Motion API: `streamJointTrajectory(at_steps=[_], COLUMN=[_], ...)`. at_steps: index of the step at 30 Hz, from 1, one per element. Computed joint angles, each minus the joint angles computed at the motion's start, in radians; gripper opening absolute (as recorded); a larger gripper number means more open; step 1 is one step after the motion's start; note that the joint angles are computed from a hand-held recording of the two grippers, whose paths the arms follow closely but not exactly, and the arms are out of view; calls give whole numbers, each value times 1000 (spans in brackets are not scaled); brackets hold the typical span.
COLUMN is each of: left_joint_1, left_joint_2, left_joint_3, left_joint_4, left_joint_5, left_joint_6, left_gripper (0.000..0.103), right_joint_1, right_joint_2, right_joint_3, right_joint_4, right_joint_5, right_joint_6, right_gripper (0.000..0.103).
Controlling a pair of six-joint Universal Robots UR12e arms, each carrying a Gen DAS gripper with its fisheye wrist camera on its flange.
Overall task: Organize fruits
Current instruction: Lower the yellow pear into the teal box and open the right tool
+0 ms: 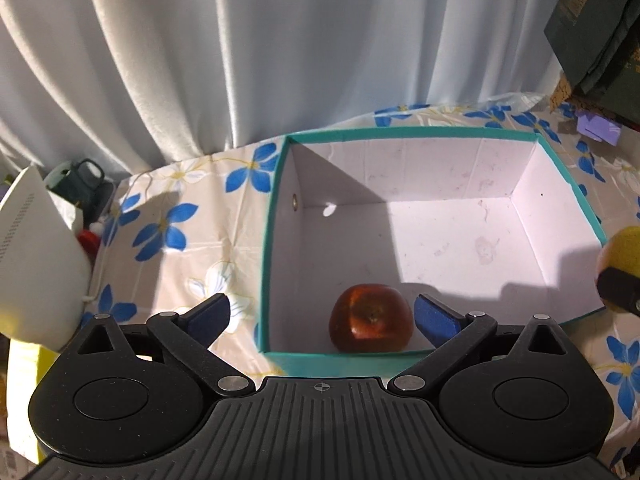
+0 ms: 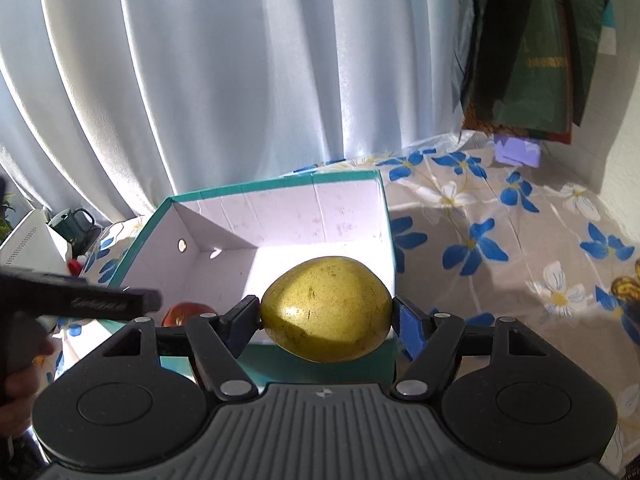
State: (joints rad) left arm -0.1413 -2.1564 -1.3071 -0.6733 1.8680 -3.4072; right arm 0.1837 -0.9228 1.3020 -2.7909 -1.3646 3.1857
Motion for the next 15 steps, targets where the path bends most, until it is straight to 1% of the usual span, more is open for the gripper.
streamJointTrajectory(at_steps=[6,11,15], left_joint_1=[8,10,10], left_joint_2=[34,44,47], left_joint_3=[-51,-65,-72], left_joint_4=[46,45,45], left_joint_5=[12,22,24], left_joint_6=[-26,-47,-47], left_gripper=[101,101,101], right_joint_1=[23,39,46], right_joint_2=[47,81,105], right_joint_3=[-73,-125,-158], right_joint_4=[17,42,66], right_joint_5=[-41,-69,-83], right_joint_6=[-28,-55,-67], right_gripper=[72,72,72])
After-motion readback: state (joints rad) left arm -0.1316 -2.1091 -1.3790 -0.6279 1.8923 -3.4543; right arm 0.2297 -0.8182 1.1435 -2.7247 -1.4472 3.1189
